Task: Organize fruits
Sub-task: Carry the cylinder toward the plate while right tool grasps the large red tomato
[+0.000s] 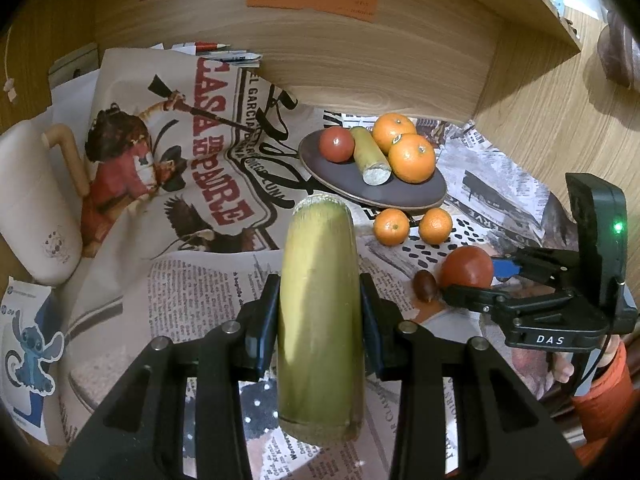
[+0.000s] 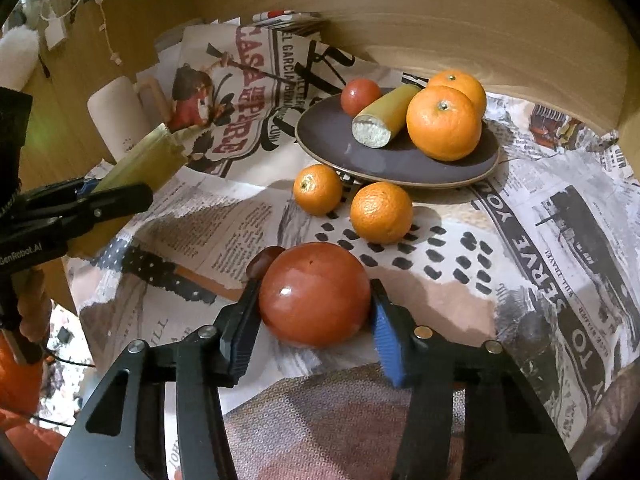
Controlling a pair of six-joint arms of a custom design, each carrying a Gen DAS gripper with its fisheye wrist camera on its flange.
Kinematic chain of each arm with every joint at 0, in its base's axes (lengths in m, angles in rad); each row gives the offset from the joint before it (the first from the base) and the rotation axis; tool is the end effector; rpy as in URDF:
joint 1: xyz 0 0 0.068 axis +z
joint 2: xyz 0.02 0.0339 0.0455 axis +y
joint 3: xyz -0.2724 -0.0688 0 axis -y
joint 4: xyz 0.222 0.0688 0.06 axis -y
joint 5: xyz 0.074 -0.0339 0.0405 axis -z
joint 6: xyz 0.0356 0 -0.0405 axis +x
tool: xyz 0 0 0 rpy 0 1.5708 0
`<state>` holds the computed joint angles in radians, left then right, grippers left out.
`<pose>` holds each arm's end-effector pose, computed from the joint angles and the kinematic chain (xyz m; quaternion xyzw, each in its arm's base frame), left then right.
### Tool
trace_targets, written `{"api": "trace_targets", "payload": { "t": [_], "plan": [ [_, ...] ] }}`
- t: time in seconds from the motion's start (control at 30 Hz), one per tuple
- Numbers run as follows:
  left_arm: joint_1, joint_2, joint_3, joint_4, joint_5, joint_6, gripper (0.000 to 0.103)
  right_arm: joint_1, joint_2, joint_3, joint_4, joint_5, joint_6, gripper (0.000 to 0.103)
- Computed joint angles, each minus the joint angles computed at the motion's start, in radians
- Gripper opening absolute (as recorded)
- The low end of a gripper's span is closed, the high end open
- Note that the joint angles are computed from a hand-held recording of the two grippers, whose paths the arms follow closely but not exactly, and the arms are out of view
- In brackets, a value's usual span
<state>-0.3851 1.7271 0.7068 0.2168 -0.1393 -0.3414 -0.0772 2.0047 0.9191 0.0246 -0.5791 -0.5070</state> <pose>0.2850 -0.1102 0.1461 -0.0058 0.9254 -0.0724 0.3720 0.3423 -0.0069 0.1017 -0.2681 0.8907 0.1950 0.3110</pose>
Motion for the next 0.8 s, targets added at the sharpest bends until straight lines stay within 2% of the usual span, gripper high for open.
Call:
{"api": "trace_targets", "payload": {
  "t": [0.37,0.8],
  "plan": [
    [-0.011,-0.018,0.062,-0.042,-0.029,0.025,0.037,-0.039,-0.053,0.019,0.009,-0.030,0.032,0.047],
    [0.006,0.049,0.264,-0.102,-0.032,0.095,0.037,-0.068,-0.095,0.154,0.012,-0.038,0.077,0.047]
  ]
}}
